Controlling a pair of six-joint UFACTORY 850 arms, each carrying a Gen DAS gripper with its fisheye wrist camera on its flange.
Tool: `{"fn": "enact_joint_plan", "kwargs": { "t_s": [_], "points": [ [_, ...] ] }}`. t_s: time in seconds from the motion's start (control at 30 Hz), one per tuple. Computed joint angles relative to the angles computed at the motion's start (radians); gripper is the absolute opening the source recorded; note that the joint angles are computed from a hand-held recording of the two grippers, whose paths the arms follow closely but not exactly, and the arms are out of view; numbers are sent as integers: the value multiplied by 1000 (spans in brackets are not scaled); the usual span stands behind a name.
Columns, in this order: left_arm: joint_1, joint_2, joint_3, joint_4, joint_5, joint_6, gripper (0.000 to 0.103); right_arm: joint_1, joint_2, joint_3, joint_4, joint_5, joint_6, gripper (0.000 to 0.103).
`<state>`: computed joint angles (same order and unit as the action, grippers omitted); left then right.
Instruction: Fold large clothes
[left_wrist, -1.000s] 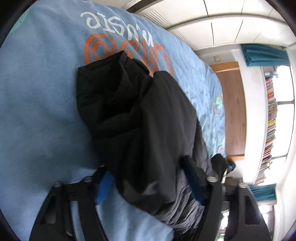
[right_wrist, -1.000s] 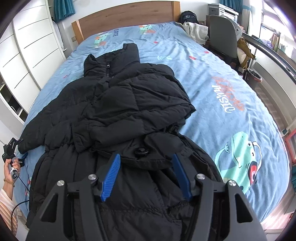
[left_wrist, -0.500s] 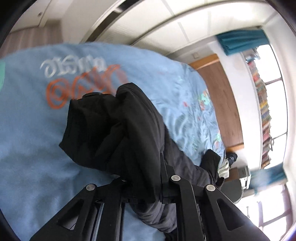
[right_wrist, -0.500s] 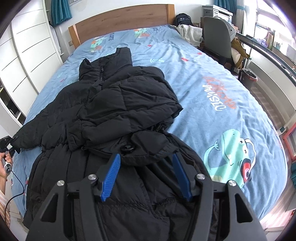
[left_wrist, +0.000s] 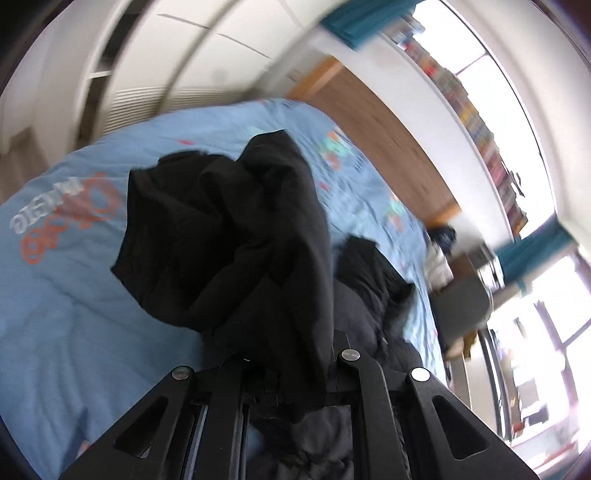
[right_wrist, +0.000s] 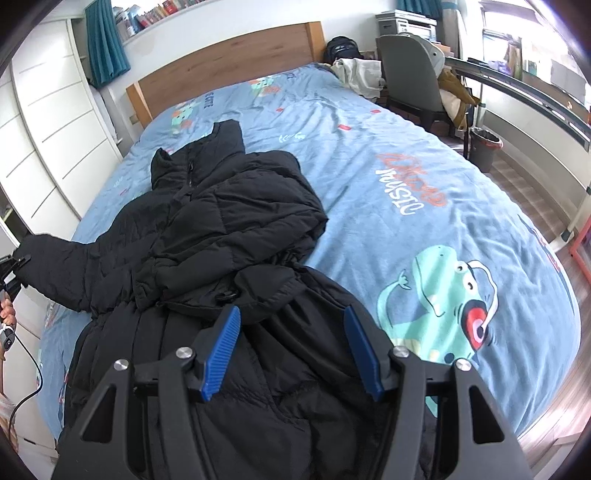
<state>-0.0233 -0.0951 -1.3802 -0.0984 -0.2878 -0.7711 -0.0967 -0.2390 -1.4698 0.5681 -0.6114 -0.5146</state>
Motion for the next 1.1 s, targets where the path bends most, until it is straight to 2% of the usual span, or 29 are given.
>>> {"fn": "enact_joint_plan", "kwargs": {
  "t_s": [0.23, 0.43, 0.67, 0.77, 0.93, 1.1],
  "points": [
    [-127, -145, -179, 0, -88, 83, 11, -51, 20, 41, 70, 9, -67, 58],
    [-205, -280, -309, -29, -180, 140, 11, -87, 32, 67, 82, 24, -101, 58],
    [-281, -408, -440, 16, -303, 125, 11, -120, 28, 79, 105, 22, -131, 58],
    [-297, -453, -496, 36, -358, 114, 18, -132, 22, 81, 120, 17, -140, 58],
    [-306, -440, -466, -13, -345, 157, 44, -146, 24, 92, 130, 15, -152, 58],
    [-311, -422, -459, -132, -360, 285, 53, -154, 30, 99, 135, 6, -155, 58]
  ]
}}
